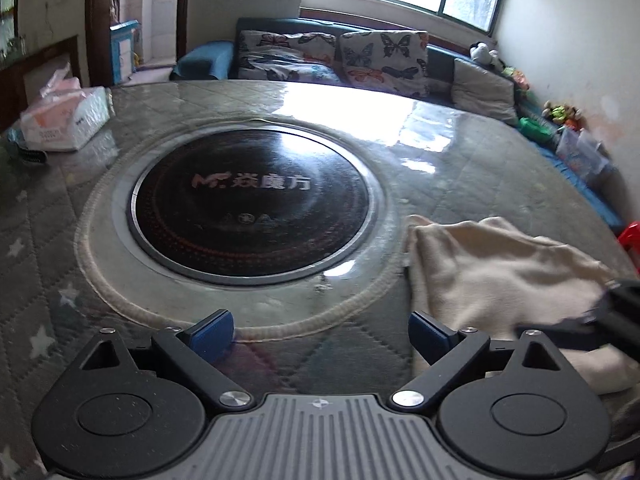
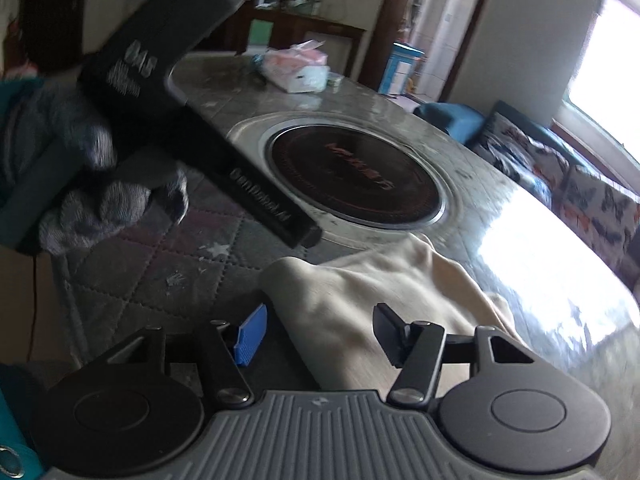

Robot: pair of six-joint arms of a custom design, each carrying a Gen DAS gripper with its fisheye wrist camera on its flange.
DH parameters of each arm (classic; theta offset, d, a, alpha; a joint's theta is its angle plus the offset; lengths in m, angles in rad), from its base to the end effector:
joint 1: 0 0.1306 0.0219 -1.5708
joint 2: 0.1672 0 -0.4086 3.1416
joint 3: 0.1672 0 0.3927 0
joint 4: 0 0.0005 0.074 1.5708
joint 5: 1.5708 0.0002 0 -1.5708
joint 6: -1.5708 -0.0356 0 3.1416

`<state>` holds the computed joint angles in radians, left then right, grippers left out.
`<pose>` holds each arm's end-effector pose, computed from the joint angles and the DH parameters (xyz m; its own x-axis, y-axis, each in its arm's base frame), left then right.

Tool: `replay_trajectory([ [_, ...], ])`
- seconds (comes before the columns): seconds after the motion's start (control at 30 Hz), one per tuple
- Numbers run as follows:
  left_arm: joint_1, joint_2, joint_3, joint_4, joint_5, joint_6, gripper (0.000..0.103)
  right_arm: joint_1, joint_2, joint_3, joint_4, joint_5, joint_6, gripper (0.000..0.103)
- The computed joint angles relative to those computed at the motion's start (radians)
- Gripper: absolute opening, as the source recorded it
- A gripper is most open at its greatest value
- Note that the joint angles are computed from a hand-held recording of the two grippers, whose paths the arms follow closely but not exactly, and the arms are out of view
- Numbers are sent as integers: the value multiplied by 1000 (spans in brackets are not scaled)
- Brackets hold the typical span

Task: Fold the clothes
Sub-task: 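Grasp the folded sweatshirt edge with the left gripper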

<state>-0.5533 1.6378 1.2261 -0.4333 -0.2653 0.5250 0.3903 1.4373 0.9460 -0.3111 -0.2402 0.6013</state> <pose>0.4712 -0.2807 0.2897 -0.7306 -0.1172 -0.6726 -0.0082 0.9866 -0.1630 0.4198 0.1813 0.2755 -0.2528 -0.6981 -0.6698 -0.8070 0.5341 -0.2521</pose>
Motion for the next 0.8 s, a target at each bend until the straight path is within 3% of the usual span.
replay_trajectory([
  [0.17, 5, -11, -11, 38, 95, 57, 94, 35, 20, -2, 21, 60, 54, 45],
  [0.33, 7, -5, 0, 61, 168, 118, 94, 27, 21, 2, 34, 59, -17, 23],
  [0.47, 12, 8, 14, 76, 220, 181, 93, -7, 9, 9, 27, -15, -97, 11],
  [0.6, 14, 23, 29, 87, 269, 225, 89, -46, -10, 8, 29, -95, -164, 8],
  [0.73, 13, 42, 49, 93, 302, 255, 81, -81, -27, 3, 28, -166, -196, 7],
  [0.8, 15, 53, 62, 94, 322, 267, 71, -93, -36, -4, 30, -189, -202, 7],
])
